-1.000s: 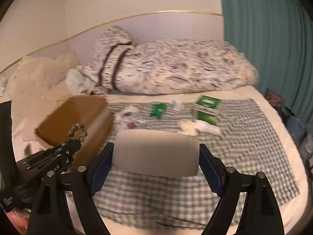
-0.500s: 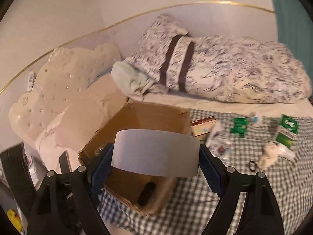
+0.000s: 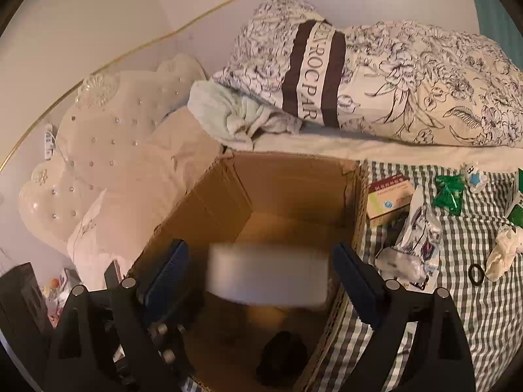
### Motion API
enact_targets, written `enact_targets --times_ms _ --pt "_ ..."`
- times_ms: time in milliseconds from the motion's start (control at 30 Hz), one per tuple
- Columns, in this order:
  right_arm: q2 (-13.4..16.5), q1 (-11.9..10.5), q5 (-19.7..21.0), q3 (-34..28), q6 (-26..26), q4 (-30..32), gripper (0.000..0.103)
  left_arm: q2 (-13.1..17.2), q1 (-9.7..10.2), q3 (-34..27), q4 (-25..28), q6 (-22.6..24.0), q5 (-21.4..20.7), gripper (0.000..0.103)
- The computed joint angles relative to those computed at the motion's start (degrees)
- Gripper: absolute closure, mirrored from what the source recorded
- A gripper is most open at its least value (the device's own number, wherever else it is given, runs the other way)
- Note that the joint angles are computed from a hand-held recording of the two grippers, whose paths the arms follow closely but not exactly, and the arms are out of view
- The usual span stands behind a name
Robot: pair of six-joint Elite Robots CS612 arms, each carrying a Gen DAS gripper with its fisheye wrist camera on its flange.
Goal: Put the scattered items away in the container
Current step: 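Carry the bracelet and tape roll into the cardboard box and release them, then grasp the white tube with the left gripper while the right grasps the lace cloth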
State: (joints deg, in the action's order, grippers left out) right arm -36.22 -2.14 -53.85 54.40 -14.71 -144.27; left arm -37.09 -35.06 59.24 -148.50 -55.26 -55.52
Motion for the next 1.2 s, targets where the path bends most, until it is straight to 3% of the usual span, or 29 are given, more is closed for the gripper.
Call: enact_targets --times_ms 100,233,467,600,700,1000,1200 --pt "-1.0 -0.5 -0.8 2.4 -0.3 -4.5 0.012 0.1 -0.31 -0.8 1.7 -0.6 0.2 0.026" --pt "-2.0 -2.0 -0.1 4.0 0.5 -6.1 0.012 0.6 -1.15 -2.4 3.2 -1.5 -0.3 0.024" --pt "-6.1 -6.6 -2.5 10.8 1.5 -13.5 0.011 3.0 -4.05 -7.8 5.2 0.1 0.8 0.019" --pt "-8.2 -9.5 -5.4 14.5 0.7 -16.8 0.010 4.7 -5.89 -11.7 7.5 1.1 1.7 0.004" --pt "-9.2 -11.8 -6.5 16.7 1.1 -18.3 0.009 6.2 -7.28 -14.7 7.6 3.3 2.8 0.000" --pt "-10.6 -16.1 -8.3 21.5 4.3 -21.1 0.005 9.1 -9.97 -20.5 13.4 6.5 3.9 0.000" --pt "-11.6 -17.6 -8.6 24.5 5.1 -22.5 0.005 8.4 -10.67 -19.7 15.3 6.9 2.9 0.000"
